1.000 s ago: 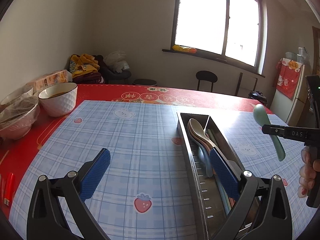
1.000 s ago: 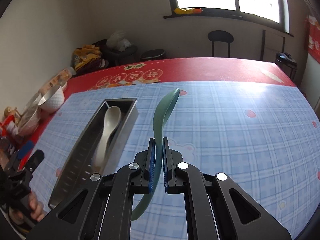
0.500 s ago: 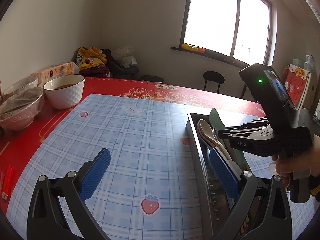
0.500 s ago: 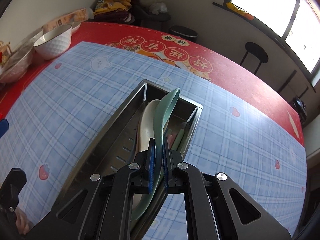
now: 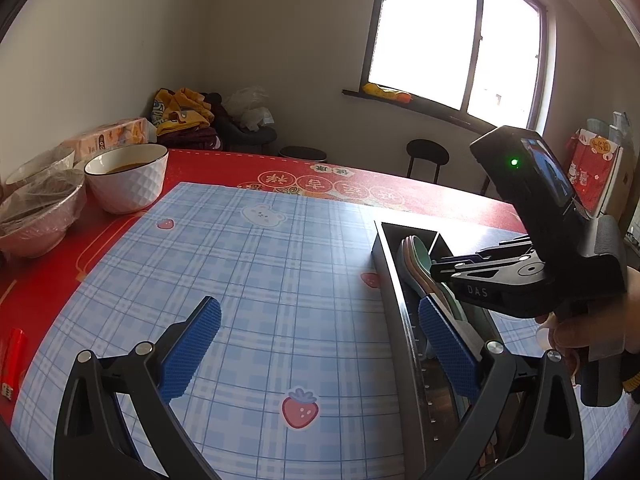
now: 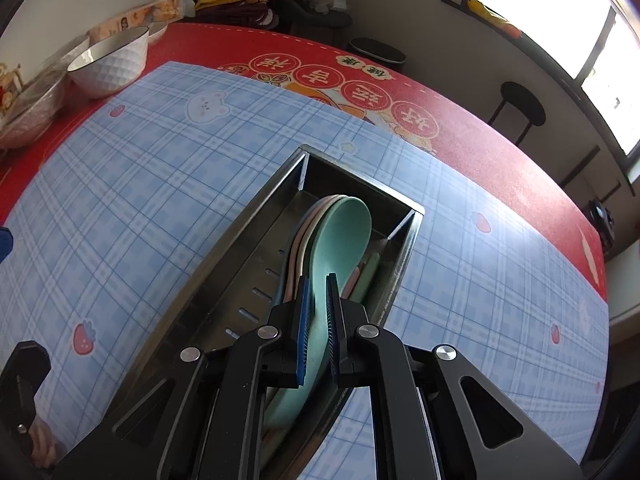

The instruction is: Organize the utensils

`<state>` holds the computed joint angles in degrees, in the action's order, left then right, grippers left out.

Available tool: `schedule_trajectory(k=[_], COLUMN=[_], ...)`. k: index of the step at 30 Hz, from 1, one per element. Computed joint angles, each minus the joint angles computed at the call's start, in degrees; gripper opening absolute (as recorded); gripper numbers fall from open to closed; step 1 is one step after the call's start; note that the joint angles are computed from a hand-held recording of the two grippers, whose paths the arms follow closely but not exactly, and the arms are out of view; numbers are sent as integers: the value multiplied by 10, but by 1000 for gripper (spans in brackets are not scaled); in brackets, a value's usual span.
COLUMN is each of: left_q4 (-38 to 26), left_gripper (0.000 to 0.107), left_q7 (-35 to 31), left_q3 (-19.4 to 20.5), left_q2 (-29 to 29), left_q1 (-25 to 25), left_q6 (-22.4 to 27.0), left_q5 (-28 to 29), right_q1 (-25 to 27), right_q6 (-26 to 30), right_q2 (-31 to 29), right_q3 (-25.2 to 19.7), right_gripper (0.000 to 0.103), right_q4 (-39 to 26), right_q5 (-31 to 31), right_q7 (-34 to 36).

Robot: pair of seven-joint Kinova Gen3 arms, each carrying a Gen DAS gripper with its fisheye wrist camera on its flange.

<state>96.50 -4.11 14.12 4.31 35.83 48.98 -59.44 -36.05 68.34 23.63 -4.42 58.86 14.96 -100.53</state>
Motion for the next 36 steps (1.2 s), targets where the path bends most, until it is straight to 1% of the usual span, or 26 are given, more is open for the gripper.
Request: schedule_trajectory(k=[2,6,8,11,12,13,15,17,18,21,23,24,26,29,33,36], left_q4=[0,-1,-1,-13,-19,-22,-28,-33,-36,-50,-58,-64,-74,-86,-93,-102], left_gripper=[97,97,97,97,97,97,97,97,97,97,97,97,97,97,97,97], left_q7=[0,-2,-2,-6,-7,-7,-4,-1,-2,-14,-19,-22,-29,-41,-36,-41], left_q3=[0,0,1,5,7,8,11,16,19,29,38,43,51,59,70,71], left_q2=[1,2,2,10,12,12,10,6,3,-6,-10,-9,-8,-8,-1,-1], left_q1=[1,3,5,18,24,29,41,51,54,62,68,73,83,96,122,135], left_q6=[2,6,7,35,49,58,77,96,104,127,148,164,188,213,254,265], left_q5=[-1,-3,-8,-21,-27,-33,-51,-66,-70,-75,-84,-91,-102,-109,-138,-139], right_q1=[5,28,41,65,73,81,100,120,130,158,168,170,182,197,208,220], right_q6=[-23,-74,-95,-132,-148,-165,-206,-232,-248,-283,-310,-329,-354,-374,-391,-399], right_q2=[-23,-81,-112,-164,-182,-201,-241,-273,-288,-328,-355,-369,-392,-417,-443,-457], right_q3=[-2,-11,-16,-24,-27,-30,-35,-38,-37,-41,-31,-26,-32,-44,-53,-65], right_gripper=[10,18,18,21,28,43,57,64,69,75,84,87,87,87,87,87], right_q4=[28,98,131,185,204,224,265,295,310,350,377,394,419,441,463,475], right_q5=[-5,-22,-28,-41,-43,-44,-51,-68,-81,-109,-143,-161,-173,-176,-180,-176], right_q7=[-8,-23,-31,-42,-49,-56,-65,-66,-63,-71,-64,-58,-62,-69,-75,-84])
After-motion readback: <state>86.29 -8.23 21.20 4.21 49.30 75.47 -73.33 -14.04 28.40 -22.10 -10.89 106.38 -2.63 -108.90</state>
